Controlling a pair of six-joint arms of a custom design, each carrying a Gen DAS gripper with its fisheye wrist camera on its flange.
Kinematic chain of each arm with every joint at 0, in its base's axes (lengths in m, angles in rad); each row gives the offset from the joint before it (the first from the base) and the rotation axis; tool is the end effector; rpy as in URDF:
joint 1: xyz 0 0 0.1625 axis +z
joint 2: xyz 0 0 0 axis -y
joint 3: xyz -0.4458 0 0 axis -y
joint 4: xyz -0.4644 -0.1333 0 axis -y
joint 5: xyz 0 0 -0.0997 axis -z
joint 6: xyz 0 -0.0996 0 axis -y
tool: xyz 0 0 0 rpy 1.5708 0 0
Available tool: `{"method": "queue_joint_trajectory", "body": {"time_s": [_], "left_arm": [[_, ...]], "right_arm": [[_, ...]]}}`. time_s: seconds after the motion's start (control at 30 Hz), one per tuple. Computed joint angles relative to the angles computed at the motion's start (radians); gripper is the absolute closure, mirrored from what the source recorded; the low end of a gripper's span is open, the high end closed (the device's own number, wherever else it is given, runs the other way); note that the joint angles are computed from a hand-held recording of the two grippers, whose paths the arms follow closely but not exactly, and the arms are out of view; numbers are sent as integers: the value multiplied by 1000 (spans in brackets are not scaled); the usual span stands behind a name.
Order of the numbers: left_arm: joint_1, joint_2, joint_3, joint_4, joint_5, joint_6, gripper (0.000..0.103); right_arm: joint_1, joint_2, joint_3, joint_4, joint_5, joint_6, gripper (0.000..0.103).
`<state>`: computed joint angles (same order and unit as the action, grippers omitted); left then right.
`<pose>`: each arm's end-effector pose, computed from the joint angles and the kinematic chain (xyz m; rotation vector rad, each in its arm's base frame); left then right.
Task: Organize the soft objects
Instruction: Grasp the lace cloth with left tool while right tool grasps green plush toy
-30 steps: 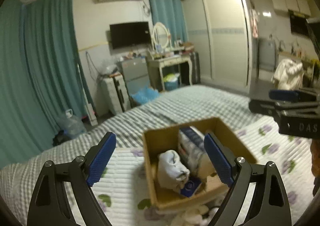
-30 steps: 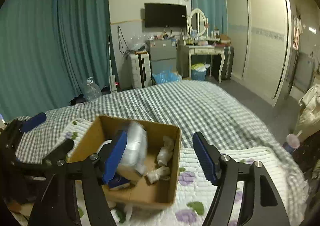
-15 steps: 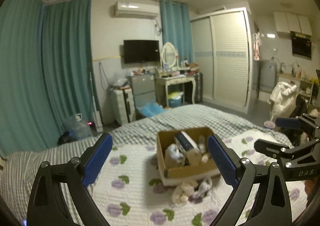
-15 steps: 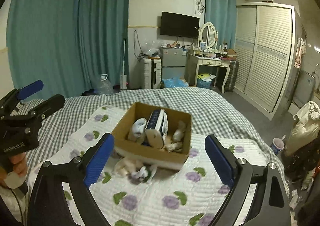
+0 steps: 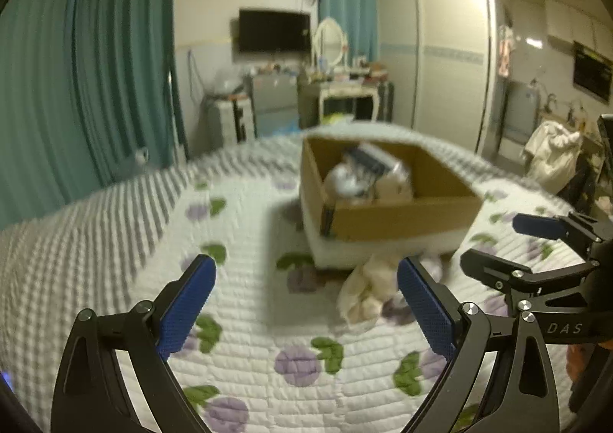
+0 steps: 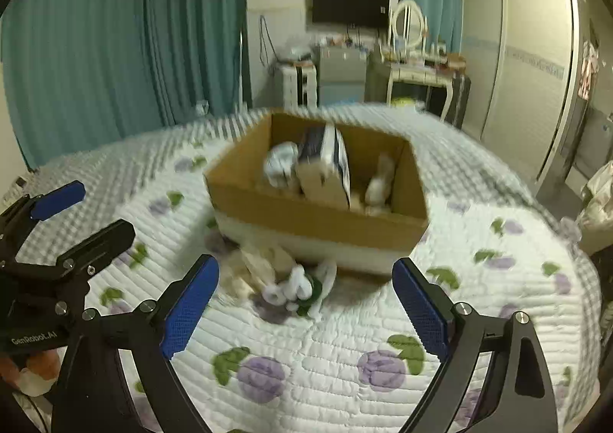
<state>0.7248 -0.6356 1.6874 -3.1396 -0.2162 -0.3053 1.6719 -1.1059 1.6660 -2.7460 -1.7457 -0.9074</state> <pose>-0.3609 -0.6276 0.0546 0.1185 1.9451 -1.2572 0.1892 -0.7159 0.2917 1.2209 -2.3659 0.6860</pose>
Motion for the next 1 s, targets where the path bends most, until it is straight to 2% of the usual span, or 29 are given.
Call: {"method": "queue_joint_trajectory", "body": {"time_s": [0.17, 0.33, 0.4, 0.5, 0.53, 0.8, 1.0], "left_arm": [[55, -14, 3, 175, -63, -163, 6], [72, 1, -17, 204, -88, -161, 7], [74, 6, -21, 221, -94, -167, 7], [76, 7, -23, 252, -107, -176, 7], [75, 9, -25, 260, -109, -175, 7], [75, 34, -63, 255, -162, -118, 7], [100, 87, -153, 252, -213, -45, 7]], "right_arm": [[-31, 77, -49, 40, -35, 23, 17], [-51, 130, -94, 70, -45, 61, 30], [-55, 143, -108, 86, -39, 71, 38], [-58, 160, -127, 136, -23, 77, 60], [-61, 159, -127, 153, -10, 80, 62], [-69, 85, -66, 92, 30, 60, 65], [-74, 79, -99, 58, 18, 110, 65]]}}
